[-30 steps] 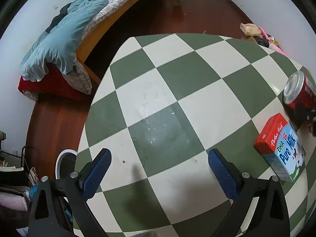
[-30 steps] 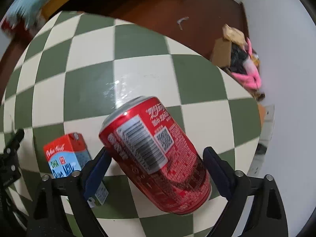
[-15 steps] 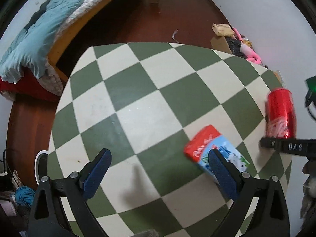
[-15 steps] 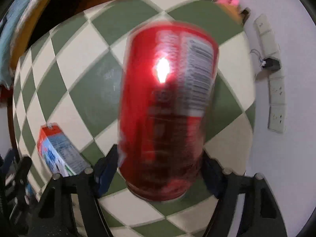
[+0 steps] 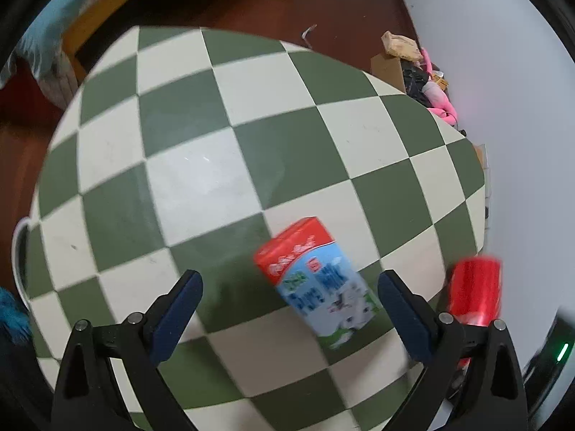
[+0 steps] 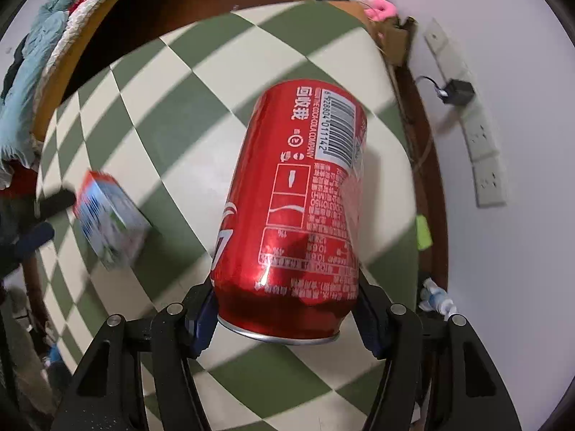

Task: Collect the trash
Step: 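Grasp the red cola can with the right tool, then grasp the Pure Milk carton with the left tool, then carry the cola can and milk carton over the bin and open both tools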

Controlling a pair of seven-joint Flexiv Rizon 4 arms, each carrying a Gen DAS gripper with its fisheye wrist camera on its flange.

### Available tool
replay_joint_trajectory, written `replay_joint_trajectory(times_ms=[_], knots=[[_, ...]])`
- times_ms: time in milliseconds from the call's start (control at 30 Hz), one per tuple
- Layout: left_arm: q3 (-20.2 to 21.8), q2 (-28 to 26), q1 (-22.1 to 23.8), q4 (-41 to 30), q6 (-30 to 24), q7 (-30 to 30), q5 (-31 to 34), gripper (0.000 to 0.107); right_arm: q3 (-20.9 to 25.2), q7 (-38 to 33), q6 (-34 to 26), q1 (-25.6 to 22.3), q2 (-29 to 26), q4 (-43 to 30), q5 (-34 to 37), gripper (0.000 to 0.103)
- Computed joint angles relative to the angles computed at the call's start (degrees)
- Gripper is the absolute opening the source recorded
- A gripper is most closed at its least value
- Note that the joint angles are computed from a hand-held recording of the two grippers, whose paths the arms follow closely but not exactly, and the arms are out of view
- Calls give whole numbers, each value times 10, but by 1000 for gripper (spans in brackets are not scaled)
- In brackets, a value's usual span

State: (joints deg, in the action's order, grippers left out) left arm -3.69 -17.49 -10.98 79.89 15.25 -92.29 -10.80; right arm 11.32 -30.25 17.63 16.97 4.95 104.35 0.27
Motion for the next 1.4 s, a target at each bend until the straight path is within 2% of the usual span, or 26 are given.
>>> replay_joint_trajectory(times_ms=[100,133,167,200,233,300,400,533,633,667,700,833,867,1133,1400], knots=[[-2,-18,-13,-18,-13,-32,19,98,9,34,18,0,19,32,-4,66],[-2,-22,-16,-20,-15,-37,22,94,9,42,19,0,21,35,-2,67],[-2,-25,-19,-22,-19,-39,28,77,8,48,16,1,20,35,4,68],[-2,-28,-23,-26,-25,-39,38,70,6,50,14,1,21,34,16,79],[-2,-24,-24,-21,-15,-36,39,69,7,56,15,1,24,36,21,88],[-2,-13,-26,-5,8,-14,45,66,7,59,23,1,32,44,20,88],[-5,13,-27,25,40,57,61,62,9,80,47,-4,48,57,15,88],[-4,45,-19,65,63,158,67,61,5,100,69,-10,48,64,-3,88],[-2,44,-15,68,55,169,62,63,2,115,80,-13,31,60,-16,87],[-2,38,-15,63,49,165,61,63,1,122,89,-14,24,61,-20,84],[-2,33,-16,58,46,158,61,63,2,130,99,-15,23,65,-26,69],[-3,30,-21,62,61,153,68,58,1,139,108,-15,14,66,-45,69],[-3,34,-23,66,68,157,69,51,1,142,105,-14,13,64,-48,69],[3,94,-3,108,117,213,15,49,17,155,101,-2,33,54,-94,68],[35,172,47,149,145,297,-78,49,58,200,97,44,40,9,-165,68]])
